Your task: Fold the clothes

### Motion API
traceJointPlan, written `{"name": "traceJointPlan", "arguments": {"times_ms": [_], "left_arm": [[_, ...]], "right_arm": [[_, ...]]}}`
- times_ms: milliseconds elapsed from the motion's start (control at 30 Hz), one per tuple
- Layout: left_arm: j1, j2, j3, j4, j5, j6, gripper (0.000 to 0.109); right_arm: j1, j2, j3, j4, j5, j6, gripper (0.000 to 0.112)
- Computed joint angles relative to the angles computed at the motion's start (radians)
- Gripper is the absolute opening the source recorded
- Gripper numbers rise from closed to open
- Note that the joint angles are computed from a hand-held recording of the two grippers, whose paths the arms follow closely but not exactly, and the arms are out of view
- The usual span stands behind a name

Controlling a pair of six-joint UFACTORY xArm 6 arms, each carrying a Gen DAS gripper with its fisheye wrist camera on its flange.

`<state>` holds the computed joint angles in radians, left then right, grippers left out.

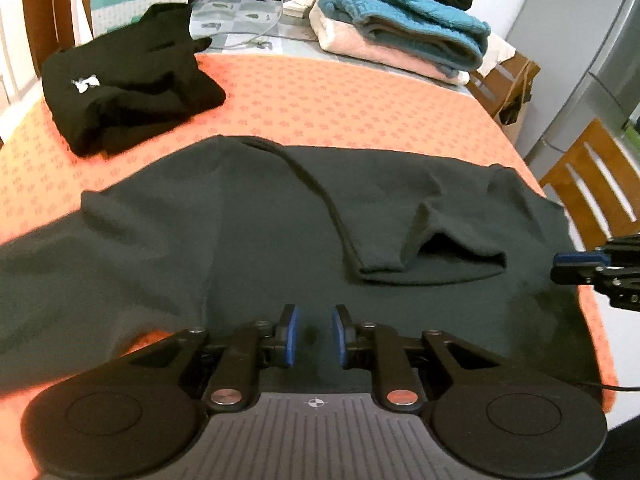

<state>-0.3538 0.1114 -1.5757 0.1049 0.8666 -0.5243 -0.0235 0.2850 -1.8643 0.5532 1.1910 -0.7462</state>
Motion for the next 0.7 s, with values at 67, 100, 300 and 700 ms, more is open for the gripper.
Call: {"name": "traceJointPlan", "arguments": {"times_ms": [67,100,300,700], "left_arm": [[-0.003,0.022,-0.024,0.021,0.008,-0.01,0.023],[-0.004,0.033,-0.035,0.025,0.01,-0.012,0.024],[-0.006,0.102,-0.102,0.009,0.009,0.029,0.028],[-0.023,0.177,-0.171,0.07,-0.007,0.161,0.01]], "right_arm": [[0.011,0.002,0.0,-0.007,-0.009,0.024,0.023],[0.017,0.003,0.002,-0.012,-0.016,0.036,0.025],[0.062,0.011,0.028,-0.049,-0.07,0.084,0.025],[0.118,0.037,0.063,-0.135,-0.212,0.064,0.006]]}}
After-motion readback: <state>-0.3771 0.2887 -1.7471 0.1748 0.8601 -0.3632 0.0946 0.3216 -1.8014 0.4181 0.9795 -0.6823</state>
